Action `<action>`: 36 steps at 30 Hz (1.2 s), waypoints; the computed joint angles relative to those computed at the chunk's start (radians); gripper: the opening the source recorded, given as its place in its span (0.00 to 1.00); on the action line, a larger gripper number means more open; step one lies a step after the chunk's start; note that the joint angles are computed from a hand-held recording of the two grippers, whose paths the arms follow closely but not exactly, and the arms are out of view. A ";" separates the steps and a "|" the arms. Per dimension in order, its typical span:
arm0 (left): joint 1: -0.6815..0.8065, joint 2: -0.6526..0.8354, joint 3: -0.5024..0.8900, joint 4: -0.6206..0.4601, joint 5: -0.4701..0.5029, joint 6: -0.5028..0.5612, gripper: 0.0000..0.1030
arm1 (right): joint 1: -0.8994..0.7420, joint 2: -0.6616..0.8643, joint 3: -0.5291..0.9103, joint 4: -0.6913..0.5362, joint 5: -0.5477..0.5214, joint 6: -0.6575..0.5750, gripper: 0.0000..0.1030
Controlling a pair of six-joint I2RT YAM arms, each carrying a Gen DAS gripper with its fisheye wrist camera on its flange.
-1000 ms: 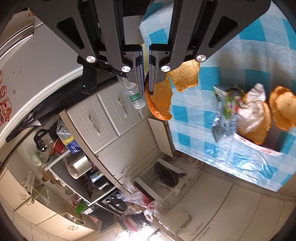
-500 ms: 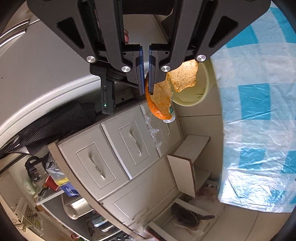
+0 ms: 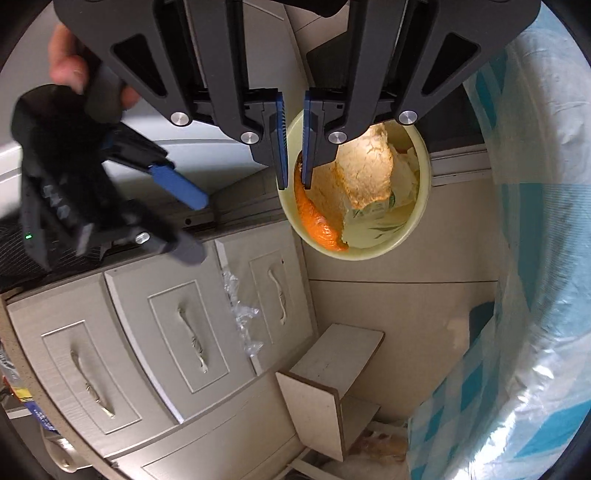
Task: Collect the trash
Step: 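Open both tools to drop the peel and bottle into the bucket, then grasp the orange peel with the left tool while the right tool grasps the white tissue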
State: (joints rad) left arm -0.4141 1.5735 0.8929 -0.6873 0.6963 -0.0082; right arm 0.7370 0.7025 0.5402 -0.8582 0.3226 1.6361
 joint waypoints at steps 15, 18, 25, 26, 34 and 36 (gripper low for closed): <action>0.167 -0.178 0.061 -0.277 0.059 0.258 0.41 | 0.028 0.092 0.113 0.064 0.098 -0.044 0.75; 0.340 -0.214 0.149 -0.469 0.069 0.488 0.43 | 0.036 0.146 0.144 0.090 0.100 -0.066 0.75; 0.880 0.023 0.584 -0.692 0.046 0.884 0.47 | 0.071 0.305 0.241 0.159 0.107 -0.121 0.75; 0.938 0.098 0.683 -0.689 0.035 0.874 0.48 | 0.082 0.337 0.265 0.170 0.114 -0.137 0.75; 1.101 0.637 1.414 -0.687 -0.120 0.697 0.55 | 0.182 0.716 0.615 0.281 0.149 -0.439 0.75; 1.096 0.734 1.540 -0.713 -0.167 0.688 0.55 | 0.204 0.829 0.735 0.323 0.127 -0.553 0.75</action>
